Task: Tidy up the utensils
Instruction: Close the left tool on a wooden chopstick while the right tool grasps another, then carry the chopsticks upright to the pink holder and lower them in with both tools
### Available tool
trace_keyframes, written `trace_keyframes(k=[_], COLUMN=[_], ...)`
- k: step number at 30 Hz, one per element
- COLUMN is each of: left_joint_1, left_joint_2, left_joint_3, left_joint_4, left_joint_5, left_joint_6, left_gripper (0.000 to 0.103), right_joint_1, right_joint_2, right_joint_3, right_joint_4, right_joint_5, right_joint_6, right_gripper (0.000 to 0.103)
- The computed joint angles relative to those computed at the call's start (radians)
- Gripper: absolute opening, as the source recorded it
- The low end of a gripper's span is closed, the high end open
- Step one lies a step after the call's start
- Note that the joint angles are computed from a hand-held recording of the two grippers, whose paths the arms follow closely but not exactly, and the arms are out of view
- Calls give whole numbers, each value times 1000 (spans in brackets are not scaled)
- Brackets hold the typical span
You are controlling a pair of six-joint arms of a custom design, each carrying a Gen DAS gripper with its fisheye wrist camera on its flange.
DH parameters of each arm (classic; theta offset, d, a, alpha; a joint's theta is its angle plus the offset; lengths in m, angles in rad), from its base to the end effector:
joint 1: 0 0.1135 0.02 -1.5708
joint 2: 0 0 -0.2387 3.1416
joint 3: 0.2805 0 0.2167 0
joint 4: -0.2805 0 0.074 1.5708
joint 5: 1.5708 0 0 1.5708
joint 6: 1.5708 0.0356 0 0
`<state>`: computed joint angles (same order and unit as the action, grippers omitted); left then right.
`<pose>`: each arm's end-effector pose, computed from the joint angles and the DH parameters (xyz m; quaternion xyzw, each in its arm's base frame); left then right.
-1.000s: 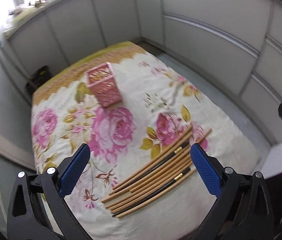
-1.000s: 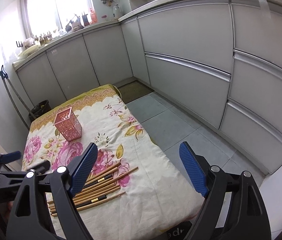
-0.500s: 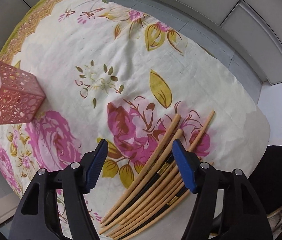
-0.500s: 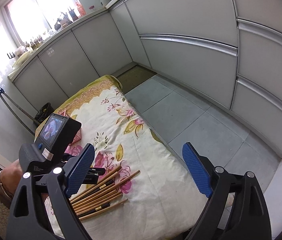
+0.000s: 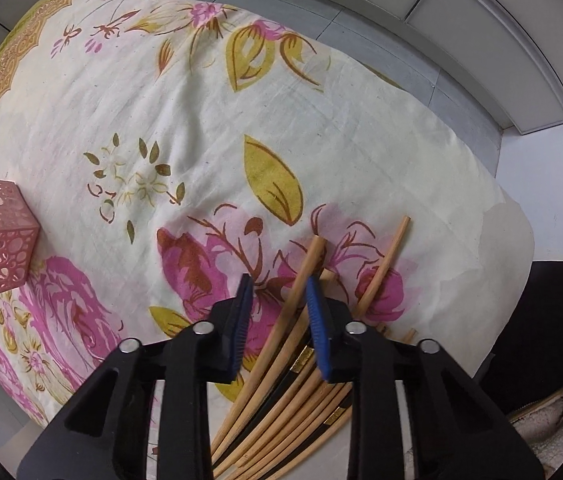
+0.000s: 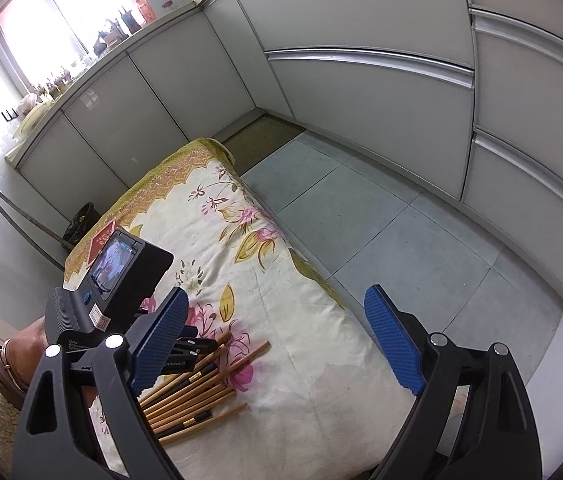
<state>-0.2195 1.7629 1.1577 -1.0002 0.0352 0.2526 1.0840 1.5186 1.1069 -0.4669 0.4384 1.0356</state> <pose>0.2605 -0.0594 0.1692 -0.2335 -0.9720 0.0179 0.0170 0.1491 0.2494 0.2417 0.0515 0.9197 0.1888 0.3404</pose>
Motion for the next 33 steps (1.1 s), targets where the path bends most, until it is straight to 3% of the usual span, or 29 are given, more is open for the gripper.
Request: trace_keyframes(k=[6, 8, 13, 16, 19, 21, 25, 29, 33], left_joint_1=[-28, -75, -4, 135, 263, 370, 674, 902, 1089], left_joint_2=[29, 21, -167, -351, -575, -718, -890, -919, -887], left_joint_3=[-7, -57, -284, -402, -469, -480, -397, -263, -147], left_joint_4=[33, 101, 277, 309, 243, 172, -21, -184, -346], left_joint_5=[-9, -23, -24, 62, 120, 167, 363, 513, 643], left_joint_6=[-8, -42, -83, -67, 1, 64, 270, 465, 638], left_gripper=[18, 18, 8, 6, 6, 6, 6, 6, 6], right_joint_1=[-5, -13, -36, -62, -107, -124, -142, -145, -132], right_joint_2=[26, 53, 178, 280, 396, 487, 611, 708, 843], right_joint_3=[18, 36, 115, 180, 250, 335, 474, 611, 852], right_joint_4=[-17, -23, -56, -83, -89, -128, -202, -286, -453], right_joint_5=[-27, -62, -183, -281, -471, -562, -651, -705, -690], right_joint_6=[6, 7, 34, 71, 105, 131, 219, 305, 353], right_gripper=[87, 87, 87, 87, 78, 58, 45, 37, 15])
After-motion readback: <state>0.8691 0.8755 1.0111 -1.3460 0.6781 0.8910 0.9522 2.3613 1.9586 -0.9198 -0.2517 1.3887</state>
